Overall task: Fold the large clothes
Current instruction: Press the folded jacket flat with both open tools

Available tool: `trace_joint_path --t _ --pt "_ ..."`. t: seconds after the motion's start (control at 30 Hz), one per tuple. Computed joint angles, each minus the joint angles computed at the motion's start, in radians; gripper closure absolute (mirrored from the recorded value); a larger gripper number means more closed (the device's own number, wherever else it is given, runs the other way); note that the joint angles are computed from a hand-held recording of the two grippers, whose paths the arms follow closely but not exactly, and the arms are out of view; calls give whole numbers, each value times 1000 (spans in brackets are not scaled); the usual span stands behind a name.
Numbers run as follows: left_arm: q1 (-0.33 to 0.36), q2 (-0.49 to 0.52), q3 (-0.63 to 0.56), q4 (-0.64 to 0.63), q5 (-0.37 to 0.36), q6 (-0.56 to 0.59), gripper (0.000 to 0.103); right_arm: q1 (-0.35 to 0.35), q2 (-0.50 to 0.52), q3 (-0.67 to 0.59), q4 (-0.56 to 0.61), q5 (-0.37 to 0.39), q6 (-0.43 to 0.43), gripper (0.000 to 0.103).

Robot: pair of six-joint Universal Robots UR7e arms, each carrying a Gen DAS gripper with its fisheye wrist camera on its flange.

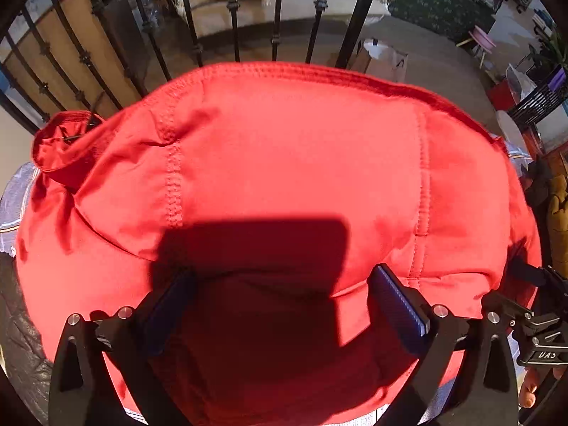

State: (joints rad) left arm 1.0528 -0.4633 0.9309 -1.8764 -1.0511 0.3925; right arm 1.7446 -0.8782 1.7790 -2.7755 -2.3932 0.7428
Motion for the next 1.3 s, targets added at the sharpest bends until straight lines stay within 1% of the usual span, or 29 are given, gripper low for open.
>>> trace_joint_path --t 0.03,0.1,0.2,0.33,0.47,0.6,0.73,0.8,0.83,0.9,0.97,1.03,1.1,1.2,1.3 --pt "1 14 -18 15 5 -7 5 -5 9 -10 14 6 5 6" --pt "4 32 -41 40 11 -24 5 -18 23 -41 78 11 24 6" --pt "8 54 -66 64 18 -34 4 -28 47 -93 164 -4 49 5" --pt "16 81 -98 103 29 -42 4 -41 69 -118 209 -14 57 4" --pt "20 91 -109 124 40 -54 4 -50 89 -163 314 -17 104 4" --pt "19 87 -88 109 52 -50 4 -61 101 -191 365 -8 121 4" --pt "17 79 -69 101 59 -45 4 -65 105 -201 382 -5 126 4" --pt "15 71 -57 87 57 -41 5 -72 104 -203 375 1 114 4" --pt "9 88 -66 75 56 -43 5 -72 102 -204 375 5 113 4" --pt "8 68 -41 52 52 -33 5 -70 94 -210 381 19 116 4" --pt "7 45 -23 38 40 -29 6 -63 75 -187 339 22 109 5" --pt "6 17 -1 19 29 -16 6 -40 47 -142 247 -3 100 5" --pt "8 -18 28 -22 16 20 6 -23 21 -111 220 -27 99 5" --pt "20 -47 26 -59 10 60 6 -7 -26 -73 267 -40 126 5" --pt "44 -26 -56 -12 9 48 6 -4 -84 -20 306 -56 148 5"
